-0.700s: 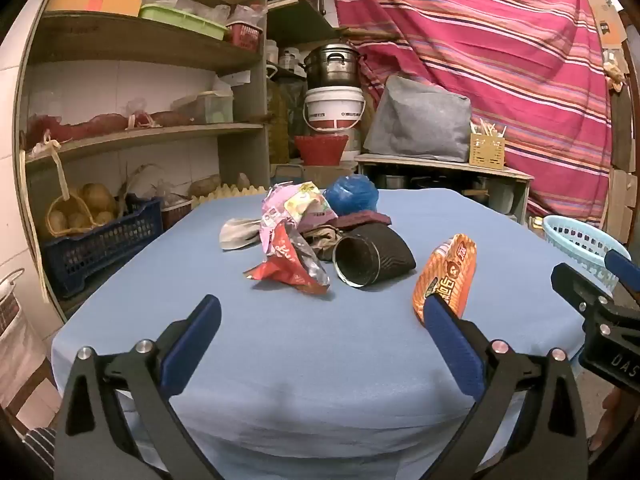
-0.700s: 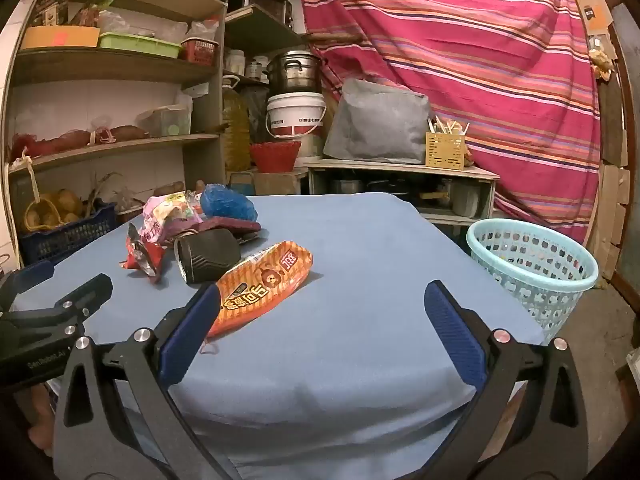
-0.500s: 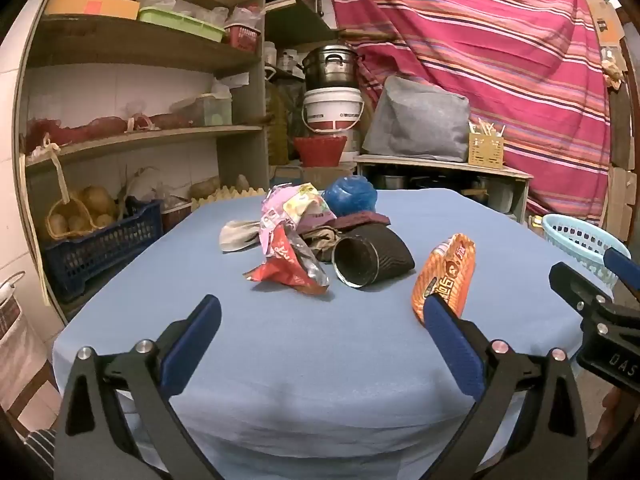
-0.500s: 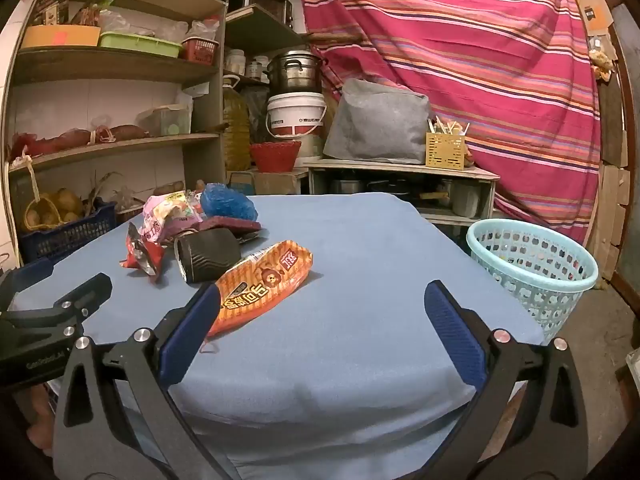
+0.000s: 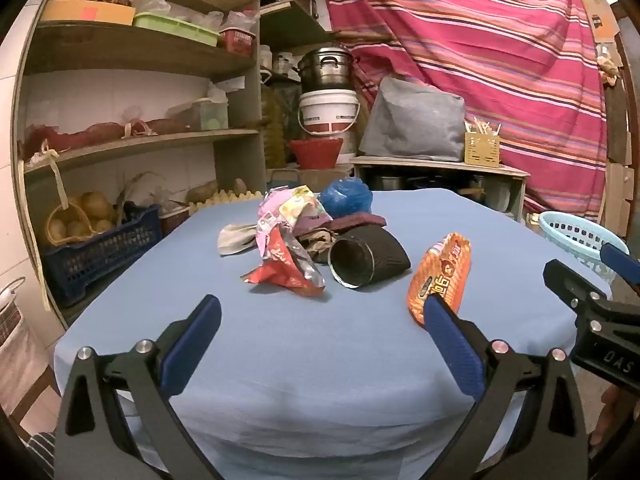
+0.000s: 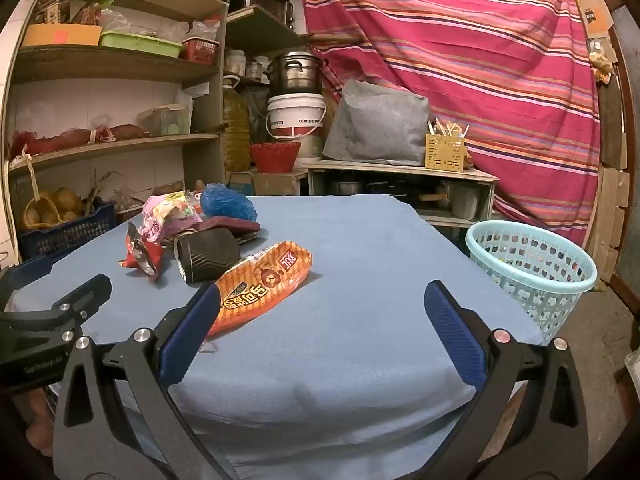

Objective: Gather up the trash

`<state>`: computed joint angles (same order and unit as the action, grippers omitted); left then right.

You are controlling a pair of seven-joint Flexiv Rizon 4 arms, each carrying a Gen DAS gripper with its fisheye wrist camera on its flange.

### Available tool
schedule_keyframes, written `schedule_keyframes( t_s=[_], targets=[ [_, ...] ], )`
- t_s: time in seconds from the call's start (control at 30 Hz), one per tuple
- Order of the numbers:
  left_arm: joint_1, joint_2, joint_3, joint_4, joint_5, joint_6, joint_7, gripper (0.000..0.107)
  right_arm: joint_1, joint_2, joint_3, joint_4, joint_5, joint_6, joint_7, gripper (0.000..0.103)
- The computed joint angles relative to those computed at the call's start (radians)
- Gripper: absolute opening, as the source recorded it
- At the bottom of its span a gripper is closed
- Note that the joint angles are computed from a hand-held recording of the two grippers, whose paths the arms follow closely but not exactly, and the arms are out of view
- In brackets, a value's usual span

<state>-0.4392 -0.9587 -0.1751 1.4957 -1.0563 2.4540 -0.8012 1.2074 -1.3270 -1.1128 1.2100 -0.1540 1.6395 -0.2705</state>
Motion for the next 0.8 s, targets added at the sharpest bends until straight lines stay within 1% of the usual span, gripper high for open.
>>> schedule_keyframes(
  t_s=[0.23, 0.27, 0.67, 0.8],
  targets=[
    [0.003, -0.006, 0.0, -0.01, 0.0, -0.003, 0.004, 0.099, 0.004, -0.002, -0.006, 0.005, 0.005, 0.003, -0.002, 0.099],
    [0.005, 0.015, -0.001, 0.022, 0.012, 0.003, -0.005, 0.099, 0.004, -0.002, -0.006, 0.006, 0.006, 0.003, -0.003, 0.099],
    [0.003, 0.023, 0.006, 0.027, 0.002, 0.002, 0.0, 0.099, 0.005, -0.003, -0.007, 0.006, 0.01, 0.002, -0.007, 0.099],
    [0.003, 0.016, 0.008, 0.029, 0.02, 0.002, -0.016, 0.099, 0.005, -0.003, -0.007, 0.006, 0.01, 0.003, -0.007, 0.099]
  ],
)
